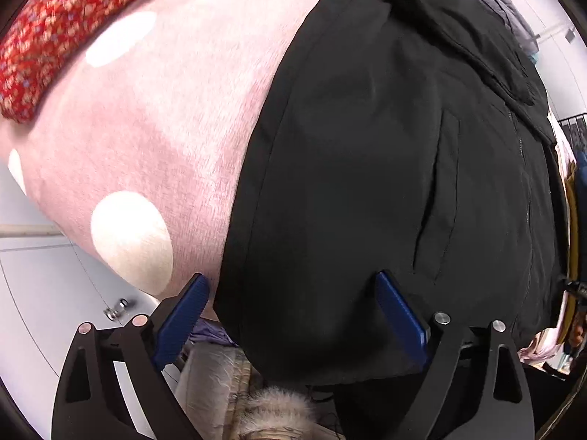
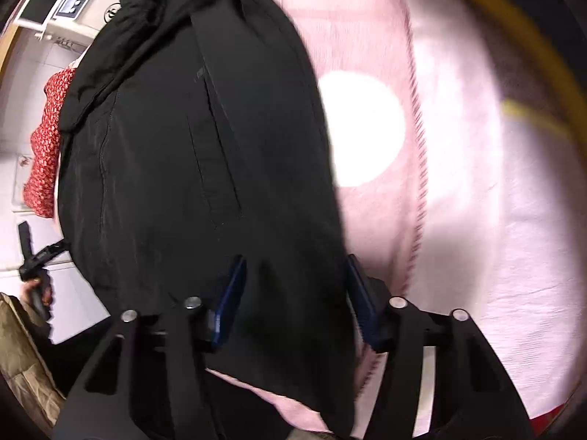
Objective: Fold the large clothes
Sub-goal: 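Grasp the jacket hem with both tools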
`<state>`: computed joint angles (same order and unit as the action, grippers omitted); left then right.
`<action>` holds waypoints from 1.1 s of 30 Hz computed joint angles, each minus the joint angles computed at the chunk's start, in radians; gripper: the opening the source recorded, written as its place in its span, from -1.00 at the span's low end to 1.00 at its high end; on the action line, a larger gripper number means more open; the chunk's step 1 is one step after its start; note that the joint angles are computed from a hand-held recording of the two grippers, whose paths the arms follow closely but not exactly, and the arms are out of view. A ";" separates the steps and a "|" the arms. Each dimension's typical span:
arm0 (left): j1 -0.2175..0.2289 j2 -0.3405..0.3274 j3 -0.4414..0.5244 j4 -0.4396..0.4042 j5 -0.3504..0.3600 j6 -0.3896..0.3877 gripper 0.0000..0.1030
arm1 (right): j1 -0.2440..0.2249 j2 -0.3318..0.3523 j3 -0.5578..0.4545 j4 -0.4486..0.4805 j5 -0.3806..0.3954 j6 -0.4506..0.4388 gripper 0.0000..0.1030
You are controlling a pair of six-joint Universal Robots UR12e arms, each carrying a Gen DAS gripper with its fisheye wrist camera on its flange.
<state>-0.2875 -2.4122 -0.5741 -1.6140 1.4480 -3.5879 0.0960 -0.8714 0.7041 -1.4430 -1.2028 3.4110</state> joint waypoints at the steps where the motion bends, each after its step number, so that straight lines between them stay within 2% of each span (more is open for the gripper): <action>1: 0.002 0.006 -0.011 0.003 -0.003 0.004 0.68 | 0.003 -0.005 0.008 -0.006 0.000 -0.005 0.06; 5: 0.005 0.044 -0.084 0.038 -0.027 0.008 0.50 | 0.003 -0.032 0.053 0.019 0.036 -0.005 -0.13; 8: 0.012 0.089 -0.174 0.073 -0.082 -0.010 0.29 | 0.002 -0.057 0.093 0.047 0.055 -0.012 -0.30; 11: 0.020 0.133 -0.266 0.127 -0.117 -0.030 0.19 | -0.002 -0.080 0.135 0.048 0.084 0.010 -0.33; 14: 0.022 0.147 -0.299 0.176 -0.117 -0.043 0.13 | 0.001 -0.083 0.140 0.052 0.085 0.021 -0.33; 18: 0.025 0.125 -0.257 0.200 -0.106 -0.040 0.13 | 0.007 -0.057 0.089 0.107 0.063 -0.005 -0.33; 21: 0.031 0.116 -0.239 0.175 -0.124 0.007 0.08 | 0.009 -0.045 0.066 0.136 0.058 -0.019 -0.33; 22: 0.029 0.118 -0.233 0.166 -0.100 0.033 0.03 | 0.010 -0.042 0.060 0.142 0.058 -0.016 -0.32; 25: 0.033 0.157 -0.273 0.222 -0.079 0.088 0.01 | 0.017 -0.038 0.053 0.142 0.043 -0.009 -0.33; 29: 0.046 0.159 -0.280 0.279 -0.056 0.071 0.04 | 0.022 -0.021 0.028 0.165 0.029 -0.001 -0.29; 31: 0.053 0.129 -0.245 0.261 -0.090 0.069 0.04 | 0.025 -0.003 -0.006 0.199 0.023 -0.012 -0.29; 33: 0.050 0.087 -0.184 0.189 -0.115 0.120 0.10 | 0.027 0.012 -0.035 0.229 0.020 -0.026 -0.29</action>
<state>-0.2380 -2.3251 -0.7584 -1.4255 1.3325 -3.4676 0.1232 -0.8594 0.6696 -1.2139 -1.1831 3.3855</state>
